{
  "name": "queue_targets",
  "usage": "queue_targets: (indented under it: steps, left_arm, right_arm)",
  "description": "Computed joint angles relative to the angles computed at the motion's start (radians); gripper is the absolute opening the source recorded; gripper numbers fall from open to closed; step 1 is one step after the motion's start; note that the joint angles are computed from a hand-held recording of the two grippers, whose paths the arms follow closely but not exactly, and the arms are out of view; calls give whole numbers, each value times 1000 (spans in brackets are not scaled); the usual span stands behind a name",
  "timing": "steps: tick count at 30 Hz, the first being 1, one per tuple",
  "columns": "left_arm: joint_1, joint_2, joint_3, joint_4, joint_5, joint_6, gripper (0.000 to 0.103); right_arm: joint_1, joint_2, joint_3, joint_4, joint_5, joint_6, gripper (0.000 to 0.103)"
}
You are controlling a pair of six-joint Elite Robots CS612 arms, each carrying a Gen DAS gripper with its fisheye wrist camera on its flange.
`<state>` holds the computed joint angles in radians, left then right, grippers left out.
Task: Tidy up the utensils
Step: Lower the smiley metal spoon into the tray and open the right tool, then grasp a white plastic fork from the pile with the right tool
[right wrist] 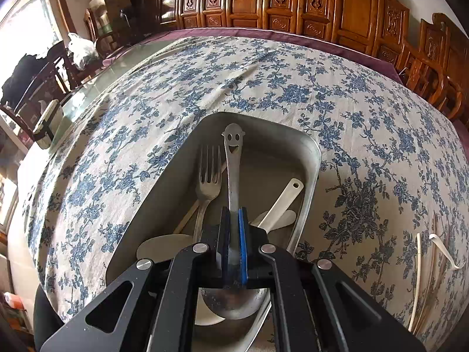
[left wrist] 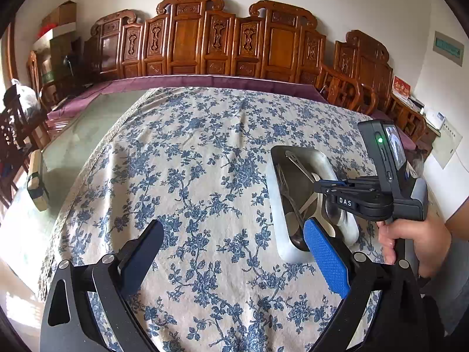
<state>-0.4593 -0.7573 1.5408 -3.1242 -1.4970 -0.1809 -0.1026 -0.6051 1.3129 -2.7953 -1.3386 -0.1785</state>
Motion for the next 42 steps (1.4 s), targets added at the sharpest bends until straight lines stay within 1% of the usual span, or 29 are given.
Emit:
queue_targets:
  steps: [3, 6, 9, 12, 13, 14, 15, 16, 17, 19, 21, 24, 28, 32, 33, 35, 36, 39, 42]
  left_arm:
    - [-3, 3, -3, 7, 3, 12, 93]
    - [-7, 5, -4, 10, 6, 19, 93]
    - [-16, 6, -1, 9, 13, 40, 93]
    - [-27, 7, -2, 15, 21, 60, 93]
    - [-30, 7, -1, 16, 23, 64, 93]
    - [-35, 8, -3, 20, 23, 70, 93]
    - [-40, 9, -5, 26, 22, 75, 93]
    - [-43, 11, -6, 30, 18, 79, 93]
    - [-49, 14, -10, 39, 11, 82, 93]
    - [-58, 19, -21, 59, -1, 84, 93]
    - [-68, 28, -34, 72, -29, 91, 93]
    - [-88, 43, -56, 82, -52, 94, 93]
    - [-120, 63, -95, 109, -83, 111, 93]
    - [-150, 81, -130, 132, -95, 137, 93]
    - [-156, 86, -140, 139, -99, 140, 93]
    - [-168, 96, -158, 150, -103, 148, 93]
    - [-172, 100, -164, 155, -104, 151, 93]
    - [-184, 114, -187, 171, -107, 155, 93]
    - [-190, 129, -213, 197, -113, 147, 93]
  right_arm:
    - [-5, 8, -9, 23, 40, 7, 7]
    - [-7, 7, -2, 22, 52, 0, 8]
    - [-15, -5, 24, -10, 79, -12, 8]
    - [-28, -32, 73, -65, 107, -36, 8]
    - [-36, -49, 102, -95, 122, -51, 11]
    - [-43, -62, 126, -118, 131, -61, 20]
    - [-54, -82, 164, -161, 138, -71, 26]
    - [-67, -101, 202, -198, 145, -83, 34]
    - [-76, -114, 224, -218, 146, -91, 36]
    - [-106, -146, 282, -251, 145, -113, 37]
    - [-138, -172, 332, -275, 130, -122, 37]
    - [-189, -195, 385, -306, 116, -97, 37]
    - [-245, -205, 430, -341, 79, -83, 37]
    - [-295, -192, 446, -367, 84, -45, 37]
    - [-303, -189, 441, -356, 79, -57, 37]
    - [-312, -181, 435, -377, 65, -59, 37]
    - [-320, -178, 429, -372, 75, -56, 37]
    - [-331, -169, 409, -364, 77, -54, 37]
    - [-342, -152, 377, -331, 87, -63, 37]
